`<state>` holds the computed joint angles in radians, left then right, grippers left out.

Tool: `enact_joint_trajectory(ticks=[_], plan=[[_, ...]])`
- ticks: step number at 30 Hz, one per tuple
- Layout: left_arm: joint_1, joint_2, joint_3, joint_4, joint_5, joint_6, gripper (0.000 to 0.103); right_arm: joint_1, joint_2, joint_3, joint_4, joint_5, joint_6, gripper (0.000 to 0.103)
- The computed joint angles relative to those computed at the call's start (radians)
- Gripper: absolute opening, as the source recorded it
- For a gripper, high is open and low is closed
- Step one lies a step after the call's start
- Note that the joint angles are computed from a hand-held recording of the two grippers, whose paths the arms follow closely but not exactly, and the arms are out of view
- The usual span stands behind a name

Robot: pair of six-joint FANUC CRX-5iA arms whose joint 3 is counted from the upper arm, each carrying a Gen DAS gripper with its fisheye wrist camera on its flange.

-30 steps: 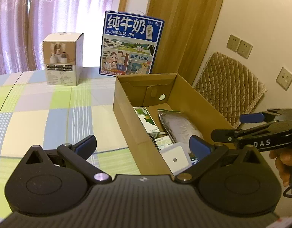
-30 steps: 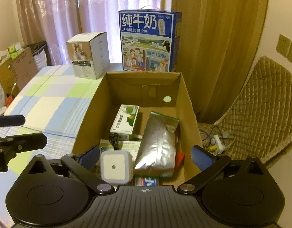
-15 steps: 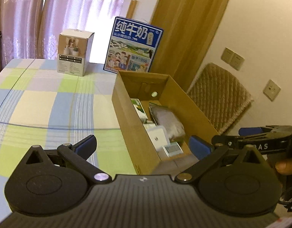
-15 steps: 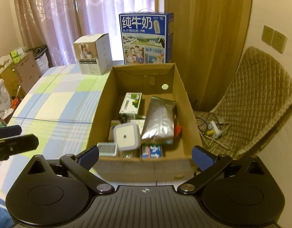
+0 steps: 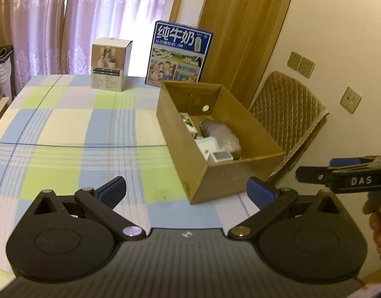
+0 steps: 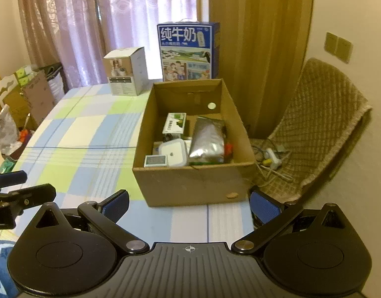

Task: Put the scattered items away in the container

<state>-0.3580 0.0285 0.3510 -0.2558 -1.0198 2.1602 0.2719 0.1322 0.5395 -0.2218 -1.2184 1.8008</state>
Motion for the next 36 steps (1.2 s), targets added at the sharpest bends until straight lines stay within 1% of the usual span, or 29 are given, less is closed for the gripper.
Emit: enact_joint_trajectory(ticks=[4,12,17,22,28,36], plan=[[-0.028,-0.007,0.008,-0.028,-0.039,0.004,0.101,-0.007,-0.044,-0.047,-0.002,0.004,-0.026,0.101],[-0.053,-0.028,0.0,-0.027,-0.064,0.001,0.101,-0.025,-0.107,-0.105,-0.009,-0.015,-0.032,0.101],[-0.084,-0.031,0.014,-0.056,-0.095,0.009,0.101,-0.032,-0.148,-0.137,-0.016,0.003,-0.029,0.101],[-0.113,-0.042,0.018,-0.073,-0.113,0.02,0.101,-0.047,-0.177,-0.147,-0.044,0.012,-0.035,0.101],[-0.143,-0.052,0.024,-0.105,-0.142,0.041,0.101,-0.066,-0.19,-0.137,-0.086,-0.014,-0.034,0.101],[-0.167,-0.063,0.018,-0.128,-0.178,0.053,0.101,-0.051,-0.227,-0.176,-0.071,-0.002,-0.033,0.101]])
